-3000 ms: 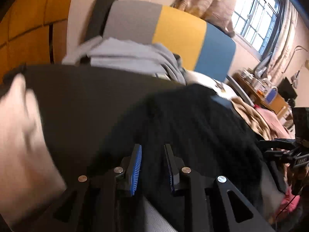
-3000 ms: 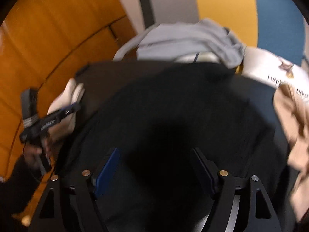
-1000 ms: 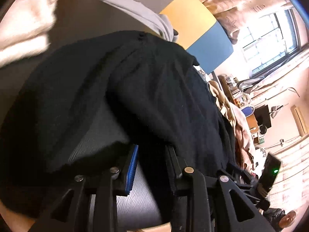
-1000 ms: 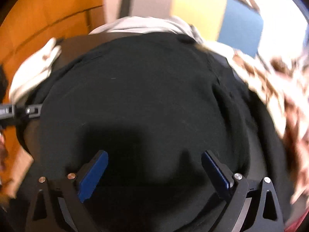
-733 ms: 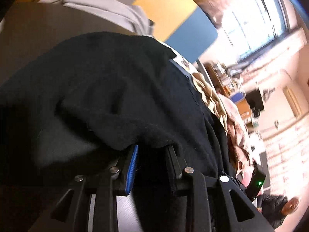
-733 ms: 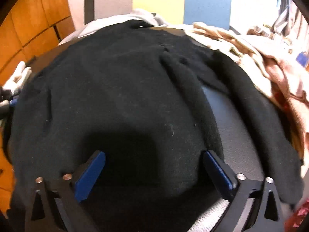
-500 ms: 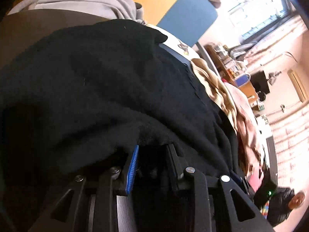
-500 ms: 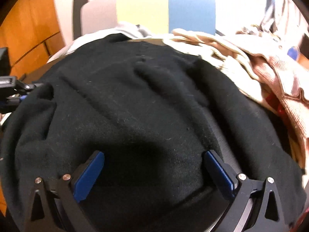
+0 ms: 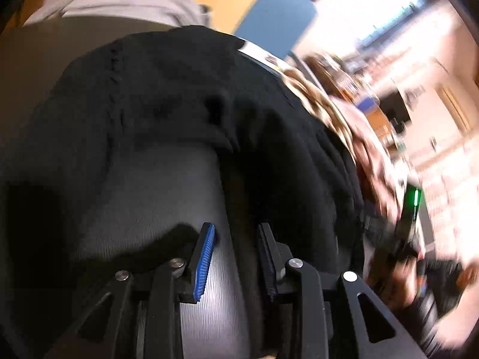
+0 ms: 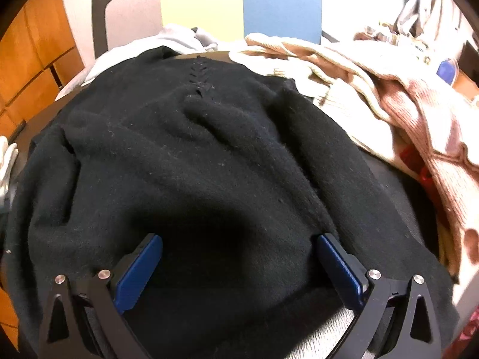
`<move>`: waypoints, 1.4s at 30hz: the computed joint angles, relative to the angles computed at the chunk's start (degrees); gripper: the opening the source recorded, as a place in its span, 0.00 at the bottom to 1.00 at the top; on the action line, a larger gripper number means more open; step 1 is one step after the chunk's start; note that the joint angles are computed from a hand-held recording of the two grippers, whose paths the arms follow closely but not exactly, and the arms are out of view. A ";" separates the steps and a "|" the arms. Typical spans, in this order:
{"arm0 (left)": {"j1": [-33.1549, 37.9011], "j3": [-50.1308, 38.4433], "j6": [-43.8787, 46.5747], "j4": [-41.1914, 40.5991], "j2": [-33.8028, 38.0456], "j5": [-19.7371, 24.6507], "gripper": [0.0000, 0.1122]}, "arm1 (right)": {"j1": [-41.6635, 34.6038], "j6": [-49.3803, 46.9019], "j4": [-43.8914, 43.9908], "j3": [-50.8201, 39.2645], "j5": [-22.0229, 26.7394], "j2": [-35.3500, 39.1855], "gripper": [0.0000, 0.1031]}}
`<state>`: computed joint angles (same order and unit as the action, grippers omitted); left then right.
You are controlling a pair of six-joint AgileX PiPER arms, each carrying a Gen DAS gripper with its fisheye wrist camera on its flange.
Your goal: Fold clothes
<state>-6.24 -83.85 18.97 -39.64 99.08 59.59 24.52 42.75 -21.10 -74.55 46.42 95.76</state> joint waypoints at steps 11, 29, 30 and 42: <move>-9.05 12.34 9.10 -0.57 -7.43 -8.85 0.35 | 10.49 4.37 1.55 8.46 -6.55 -12.94 1.00; 3.29 16.83 11.69 -9.17 -16.72 1.31 0.04 | 17.37 8.33 -6.42 12.65 -4.43 -8.56 1.00; 4.53 17.52 12.02 -7.37 -18.67 3.37 0.04 | 16.97 6.60 -5.03 12.67 -4.34 -8.84 1.00; 23.01 24.68 4.26 8.69 -28.03 -1.15 0.28 | 18.08 4.29 -3.26 11.38 -1.01 -8.35 1.00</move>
<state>16.77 -59.17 23.23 -30.95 71.06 58.45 42.61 47.03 -24.36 -63.17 45.41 87.41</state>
